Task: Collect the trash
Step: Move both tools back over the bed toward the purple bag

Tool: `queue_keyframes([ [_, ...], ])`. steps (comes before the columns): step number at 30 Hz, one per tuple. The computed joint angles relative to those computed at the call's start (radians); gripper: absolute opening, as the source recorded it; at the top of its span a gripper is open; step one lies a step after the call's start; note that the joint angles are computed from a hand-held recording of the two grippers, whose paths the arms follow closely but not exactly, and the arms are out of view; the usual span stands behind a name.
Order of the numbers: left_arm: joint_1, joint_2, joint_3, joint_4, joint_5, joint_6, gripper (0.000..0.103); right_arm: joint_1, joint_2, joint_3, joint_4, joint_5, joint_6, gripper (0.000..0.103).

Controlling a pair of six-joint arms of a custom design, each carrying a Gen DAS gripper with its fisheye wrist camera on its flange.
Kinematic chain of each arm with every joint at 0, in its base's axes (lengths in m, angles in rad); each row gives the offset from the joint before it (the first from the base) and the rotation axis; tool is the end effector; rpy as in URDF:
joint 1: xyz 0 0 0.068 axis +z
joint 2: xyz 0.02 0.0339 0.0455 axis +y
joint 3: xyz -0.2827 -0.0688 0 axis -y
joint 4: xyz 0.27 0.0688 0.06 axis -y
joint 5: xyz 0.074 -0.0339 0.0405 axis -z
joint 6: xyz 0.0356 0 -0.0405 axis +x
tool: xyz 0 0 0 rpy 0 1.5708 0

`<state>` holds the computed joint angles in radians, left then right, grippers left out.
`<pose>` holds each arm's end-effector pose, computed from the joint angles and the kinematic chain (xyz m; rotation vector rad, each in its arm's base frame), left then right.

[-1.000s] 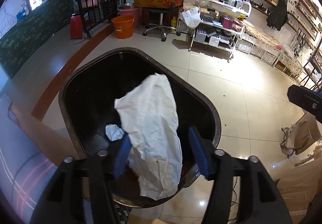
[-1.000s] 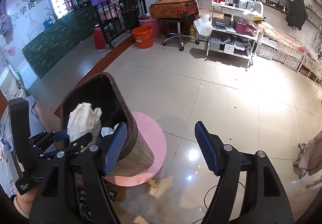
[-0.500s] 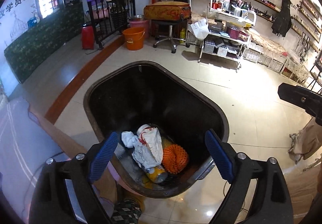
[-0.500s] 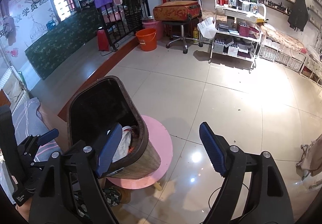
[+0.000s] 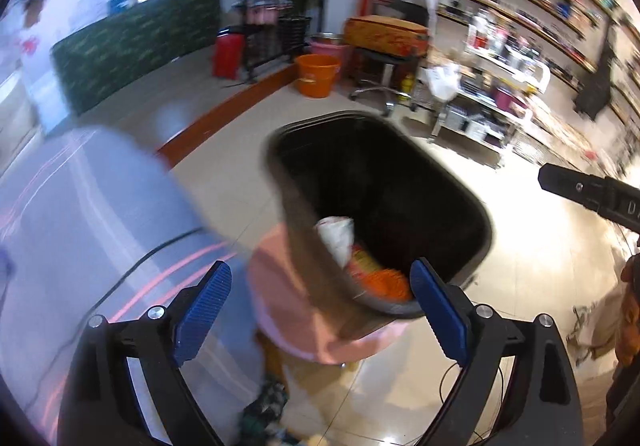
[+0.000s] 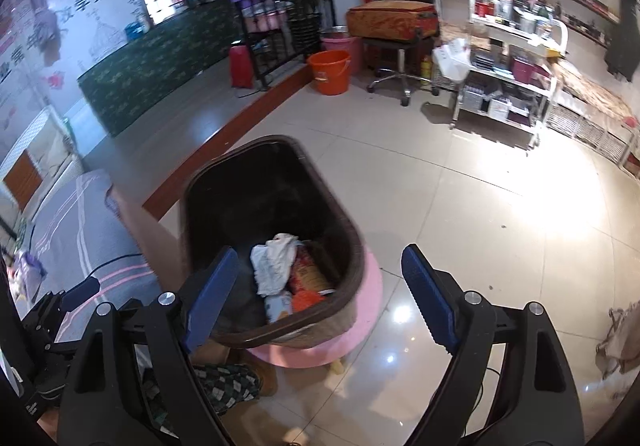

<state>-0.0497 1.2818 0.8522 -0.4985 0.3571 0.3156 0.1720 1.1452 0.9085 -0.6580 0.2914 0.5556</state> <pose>0.2733 -0.0261 0.2406 0.5877 2.3744 -0.3290 0.2456 0.0323 0.2817 0.5818 2.3436 -0.0291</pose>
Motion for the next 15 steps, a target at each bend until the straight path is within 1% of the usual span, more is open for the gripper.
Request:
queue_keyframes([
  [4, 0.212, -0.026, -0.015, -0.034, 0.052, 0.054, 0.09, 0.121, 0.099, 0.048, 0.043, -0.005, 0.013, 0.084],
  [8, 0.466, -0.016, 0.008, -0.07, 0.112, 0.114, 0.09, 0.256, 0.237, 0.135, 0.087, -0.017, 0.019, 0.084],
  [12, 0.692, 0.05, 0.085, -0.092, 0.163, 0.149, 0.09, 0.393, 0.407, 0.278, 0.123, -0.036, 0.001, 0.084],
  [15, 0.81, 0.123, 0.162, -0.083, 0.181, 0.15, 0.089, 0.464, 0.523, 0.398, 0.126, -0.056, -0.014, 0.084],
])
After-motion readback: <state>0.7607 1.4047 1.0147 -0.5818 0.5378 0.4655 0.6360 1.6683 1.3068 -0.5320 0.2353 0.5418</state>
